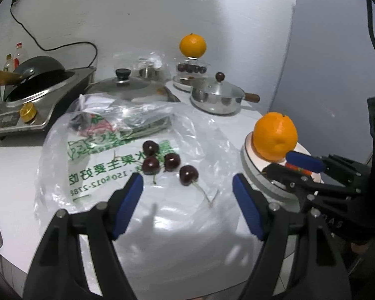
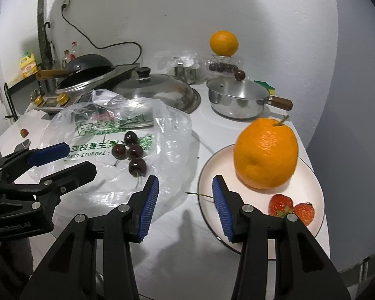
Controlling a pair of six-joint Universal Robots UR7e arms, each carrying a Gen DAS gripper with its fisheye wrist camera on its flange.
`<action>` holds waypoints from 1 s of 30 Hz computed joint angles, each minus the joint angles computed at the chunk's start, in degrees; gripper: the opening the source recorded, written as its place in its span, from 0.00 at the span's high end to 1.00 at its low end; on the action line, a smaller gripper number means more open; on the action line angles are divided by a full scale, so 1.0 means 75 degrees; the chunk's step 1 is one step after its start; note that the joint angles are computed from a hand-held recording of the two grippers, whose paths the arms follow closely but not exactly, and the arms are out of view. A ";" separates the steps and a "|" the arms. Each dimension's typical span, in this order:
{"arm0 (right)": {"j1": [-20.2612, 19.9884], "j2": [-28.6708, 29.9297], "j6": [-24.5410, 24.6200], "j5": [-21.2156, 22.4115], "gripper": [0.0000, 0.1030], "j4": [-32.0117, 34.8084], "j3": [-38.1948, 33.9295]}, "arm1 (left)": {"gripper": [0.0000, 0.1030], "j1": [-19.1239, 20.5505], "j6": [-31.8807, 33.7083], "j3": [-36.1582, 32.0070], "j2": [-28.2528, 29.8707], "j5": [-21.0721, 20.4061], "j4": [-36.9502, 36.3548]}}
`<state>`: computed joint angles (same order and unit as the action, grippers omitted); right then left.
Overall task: Organize fruits
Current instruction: 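Move both open grippers over the cherries lying on the plastic bag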
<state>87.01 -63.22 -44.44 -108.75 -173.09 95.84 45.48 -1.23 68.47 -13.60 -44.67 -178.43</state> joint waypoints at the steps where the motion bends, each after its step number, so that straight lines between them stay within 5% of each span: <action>1: 0.0021 0.0018 -0.0005 0.0001 0.54 0.0009 0.0001 | 0.27 0.0007 -0.0007 0.0059 -0.0037 0.0011 -0.0041; 30: 0.0455 0.0889 -0.0126 -0.0074 0.54 0.0205 -0.0398 | 0.27 0.0349 -0.0158 0.0981 -0.0603 0.0220 -0.0677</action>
